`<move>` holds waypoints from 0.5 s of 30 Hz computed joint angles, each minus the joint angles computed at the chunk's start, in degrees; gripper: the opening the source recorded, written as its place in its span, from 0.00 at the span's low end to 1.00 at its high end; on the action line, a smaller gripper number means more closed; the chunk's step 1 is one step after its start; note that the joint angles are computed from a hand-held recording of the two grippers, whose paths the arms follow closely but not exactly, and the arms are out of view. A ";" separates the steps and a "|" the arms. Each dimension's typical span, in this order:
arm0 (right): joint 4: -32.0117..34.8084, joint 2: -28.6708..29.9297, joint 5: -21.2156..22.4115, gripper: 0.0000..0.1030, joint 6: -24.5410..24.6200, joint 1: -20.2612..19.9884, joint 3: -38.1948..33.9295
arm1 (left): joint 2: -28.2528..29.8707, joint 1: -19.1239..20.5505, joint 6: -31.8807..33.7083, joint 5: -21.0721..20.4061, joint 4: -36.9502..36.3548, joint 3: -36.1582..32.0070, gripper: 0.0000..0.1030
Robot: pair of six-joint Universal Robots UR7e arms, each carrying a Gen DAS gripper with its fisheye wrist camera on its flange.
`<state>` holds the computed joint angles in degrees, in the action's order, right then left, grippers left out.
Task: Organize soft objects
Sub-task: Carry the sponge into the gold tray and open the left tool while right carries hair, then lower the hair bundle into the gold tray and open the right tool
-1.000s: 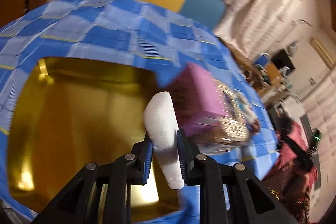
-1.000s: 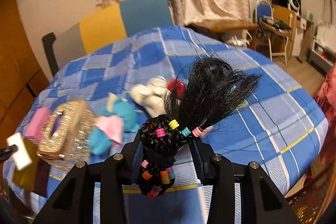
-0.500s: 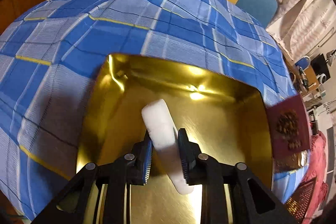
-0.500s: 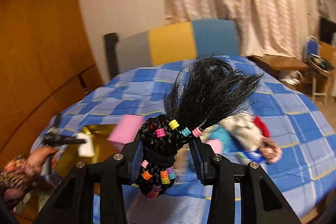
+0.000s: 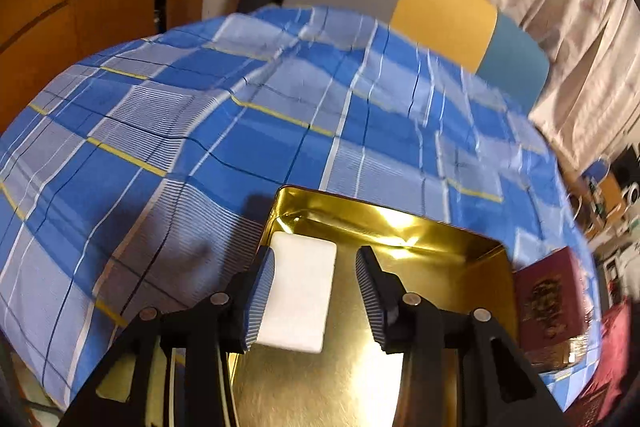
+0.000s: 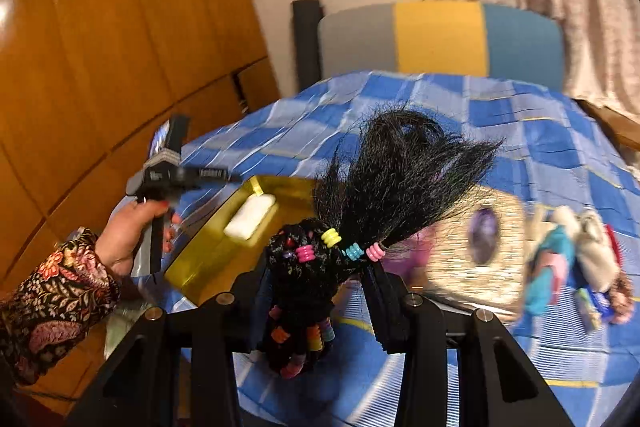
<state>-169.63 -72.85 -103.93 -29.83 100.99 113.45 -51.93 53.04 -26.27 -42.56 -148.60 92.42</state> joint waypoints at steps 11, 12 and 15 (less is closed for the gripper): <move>10.19 15.91 -2.26 0.41 1.33 1.42 -11.54 | -7.94 -7.60 -7.48 8.54 -15.00 18.02 0.41; 10.83 17.44 -2.92 0.41 1.48 1.38 -12.95 | -8.66 -8.20 -8.82 8.98 -15.80 19.61 0.41; 13.37 22.11 -5.01 0.41 2.91 1.24 -17.36 | -10.45 -9.61 -11.61 9.81 -17.77 23.43 0.41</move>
